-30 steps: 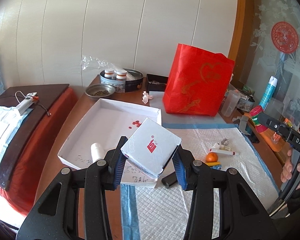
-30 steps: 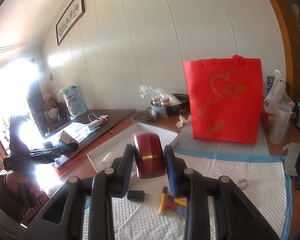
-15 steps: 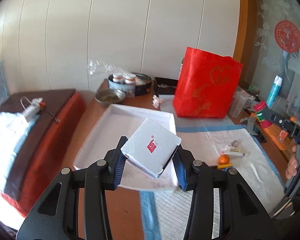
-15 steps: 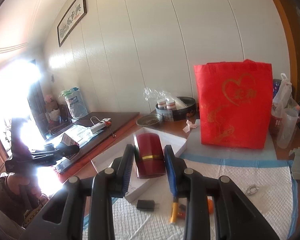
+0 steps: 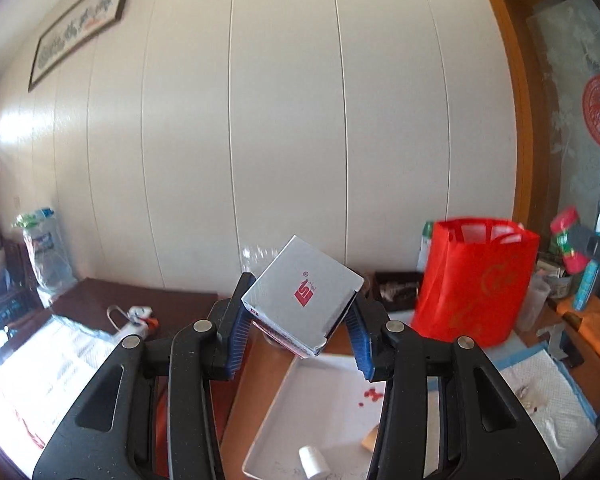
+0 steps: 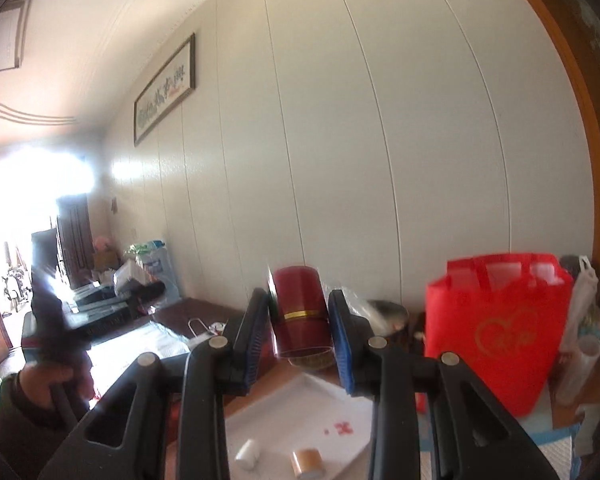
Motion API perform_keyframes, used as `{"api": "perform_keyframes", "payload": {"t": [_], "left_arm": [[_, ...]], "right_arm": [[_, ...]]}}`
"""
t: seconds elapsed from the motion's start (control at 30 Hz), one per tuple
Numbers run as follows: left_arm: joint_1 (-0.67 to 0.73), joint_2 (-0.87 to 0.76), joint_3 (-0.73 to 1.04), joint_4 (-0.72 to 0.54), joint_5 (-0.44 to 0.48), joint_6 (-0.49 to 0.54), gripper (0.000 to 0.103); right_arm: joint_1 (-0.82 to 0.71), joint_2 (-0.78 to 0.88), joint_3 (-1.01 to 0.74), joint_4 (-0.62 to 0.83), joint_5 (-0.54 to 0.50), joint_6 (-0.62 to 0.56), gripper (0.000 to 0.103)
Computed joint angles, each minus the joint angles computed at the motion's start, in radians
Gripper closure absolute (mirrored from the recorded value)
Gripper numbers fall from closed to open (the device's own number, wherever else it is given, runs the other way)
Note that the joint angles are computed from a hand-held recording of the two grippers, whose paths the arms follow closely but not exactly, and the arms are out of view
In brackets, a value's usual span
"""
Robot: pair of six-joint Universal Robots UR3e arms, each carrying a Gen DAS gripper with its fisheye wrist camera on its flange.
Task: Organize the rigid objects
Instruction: 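Carry the box and red can into the white tray and open both tools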
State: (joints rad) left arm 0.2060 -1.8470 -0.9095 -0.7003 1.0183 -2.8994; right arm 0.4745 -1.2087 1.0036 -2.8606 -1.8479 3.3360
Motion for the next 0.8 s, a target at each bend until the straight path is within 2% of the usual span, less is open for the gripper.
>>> {"api": "perform_keyframes", "payload": {"t": [0.07, 0.27, 0.43, 0.8], "left_arm": [[-0.032, -0.041, -0.008, -0.017, 0.050, 0.025, 0.060], [-0.121, -0.218, 0.072, -0.111, 0.207, 0.063, 0.060], [-0.188, -0.353, 0.154, -0.150, 0.305, 0.060, 0.060], [-0.242, -0.563, 0.350, -0.259, 0.392, 0.059, 0.060]], "right_arm": [[0.014, 0.061, -0.059, 0.018, -0.018, 0.003, 0.072], [-0.038, 0.206, -0.141, 0.163, 0.061, 0.127, 0.072], [-0.074, 0.298, -0.137, 0.250, 0.099, 0.194, 0.072], [-0.120, 0.464, -0.279, 0.419, 0.178, 0.238, 0.072]]}}
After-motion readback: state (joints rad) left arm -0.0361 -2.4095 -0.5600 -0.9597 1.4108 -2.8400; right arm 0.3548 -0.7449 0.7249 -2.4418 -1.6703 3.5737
